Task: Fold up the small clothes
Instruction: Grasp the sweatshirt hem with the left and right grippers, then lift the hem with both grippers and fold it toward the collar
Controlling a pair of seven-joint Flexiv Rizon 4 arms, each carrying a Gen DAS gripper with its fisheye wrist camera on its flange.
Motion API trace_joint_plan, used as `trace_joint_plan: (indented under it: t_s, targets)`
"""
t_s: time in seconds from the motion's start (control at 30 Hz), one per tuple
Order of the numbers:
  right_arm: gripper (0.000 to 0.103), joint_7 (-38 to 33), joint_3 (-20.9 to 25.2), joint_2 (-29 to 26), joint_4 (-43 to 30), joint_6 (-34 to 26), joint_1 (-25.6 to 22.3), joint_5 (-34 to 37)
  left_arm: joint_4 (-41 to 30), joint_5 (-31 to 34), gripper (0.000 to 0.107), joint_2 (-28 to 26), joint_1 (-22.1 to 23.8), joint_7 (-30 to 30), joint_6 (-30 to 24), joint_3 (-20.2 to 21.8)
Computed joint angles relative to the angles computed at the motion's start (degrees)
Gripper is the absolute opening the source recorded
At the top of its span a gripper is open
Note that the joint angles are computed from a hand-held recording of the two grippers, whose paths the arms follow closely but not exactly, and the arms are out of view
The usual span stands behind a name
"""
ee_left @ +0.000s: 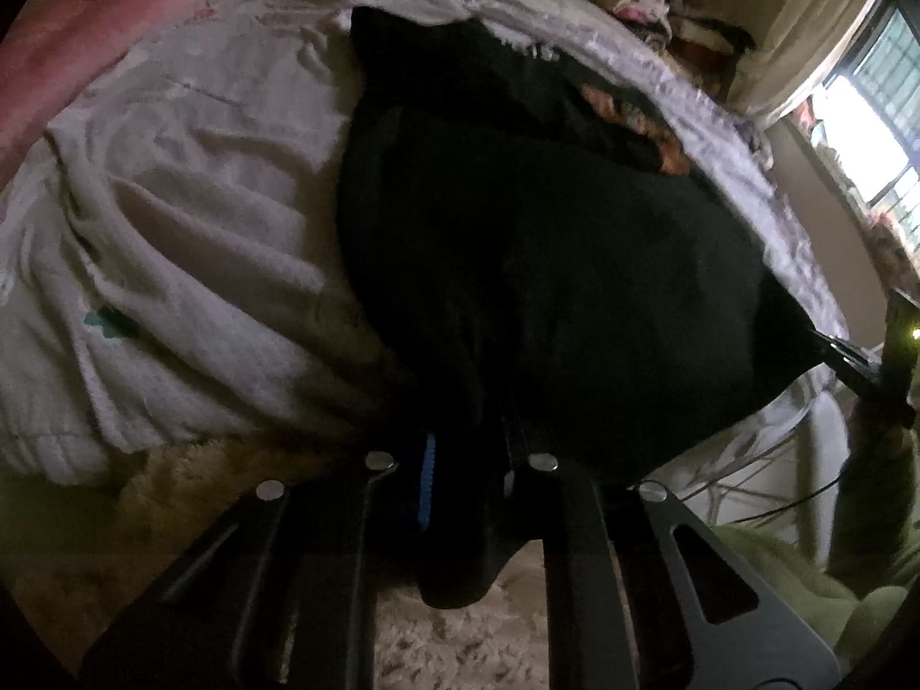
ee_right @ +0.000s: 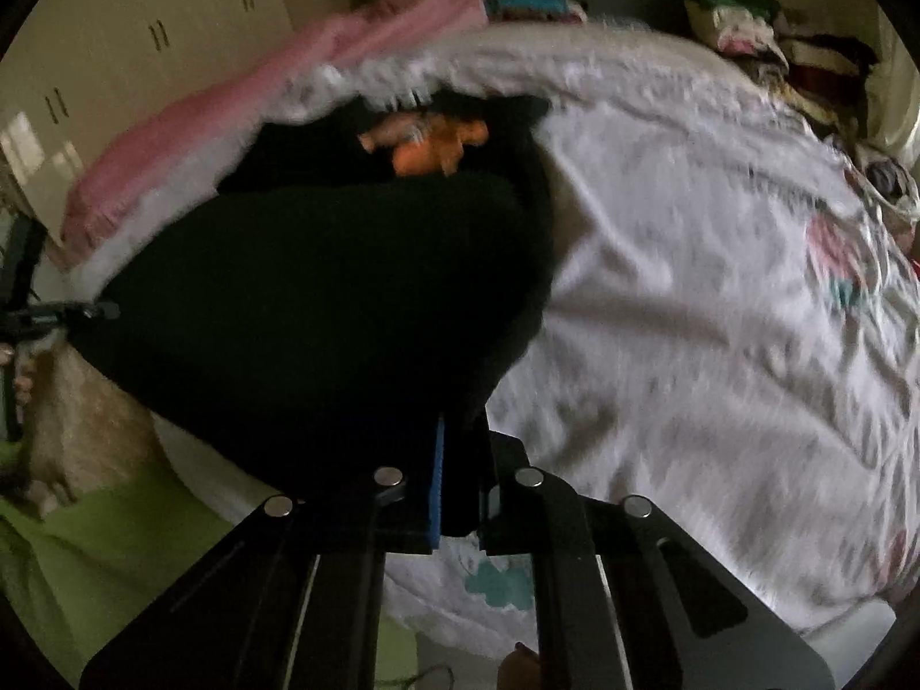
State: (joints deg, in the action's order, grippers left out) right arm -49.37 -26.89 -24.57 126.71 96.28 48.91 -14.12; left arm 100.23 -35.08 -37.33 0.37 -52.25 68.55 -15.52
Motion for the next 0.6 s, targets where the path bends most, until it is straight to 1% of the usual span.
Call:
trace_joint_plan:
  t_s: [0.1, 0.2, 0.23, 0.33, 0.43, 0.5, 0.6]
  targets:
    - [0.007, -0.6, -3.8, 0.2, 0.2, 4.3, 2.9, 2.3, 0.0, -1.9, 0.006, 0.5, 1.2, 1.5, 0.5, -1.7]
    - [0.007, -2.1, -7.4, -0.4, -0.3, 6.3, 6.2, 5.7, -0.3, -3.9, 0.006, 0.8, 2.0, 2.9, 1.4, -3.0]
    - [0.007, -2.4, -10.9, -0.9, -0.1, 7.5, 9.3, 7.4, -0.5, -4.5, 0.006, 1.0, 2.1, 3.4, 1.7, -3.4]
    - [0.007, -4.1, -16.5, -2.9, -0.5, 11.5, 14.4, 12.3, -1.2, -6.5, 0.006, 1.3, 2.5, 4.6, 2.2, -4.4]
    - [0.007, -5.8, -18.2, -4.1, -1.7, 13.4, 15.9, 15.9, -2.1, -8.9, 0.006, 1.5, 3.0, 5.7, 2.5, -5.3]
    - [0.007, -6.6, -18.0, -4.7, -3.1, 14.2, 15.6, 18.0, -2.6, -11.0, 0.006, 1.7, 3.5, 7.0, 3.5, -6.3]
    - [0.007, -7.8, -18.9, -5.6, -5.0, 13.8, 16.2, 21.1, -3.2, -14.1, 0.005, 2.1, 3.8, 8.9, 5.5, -7.3]
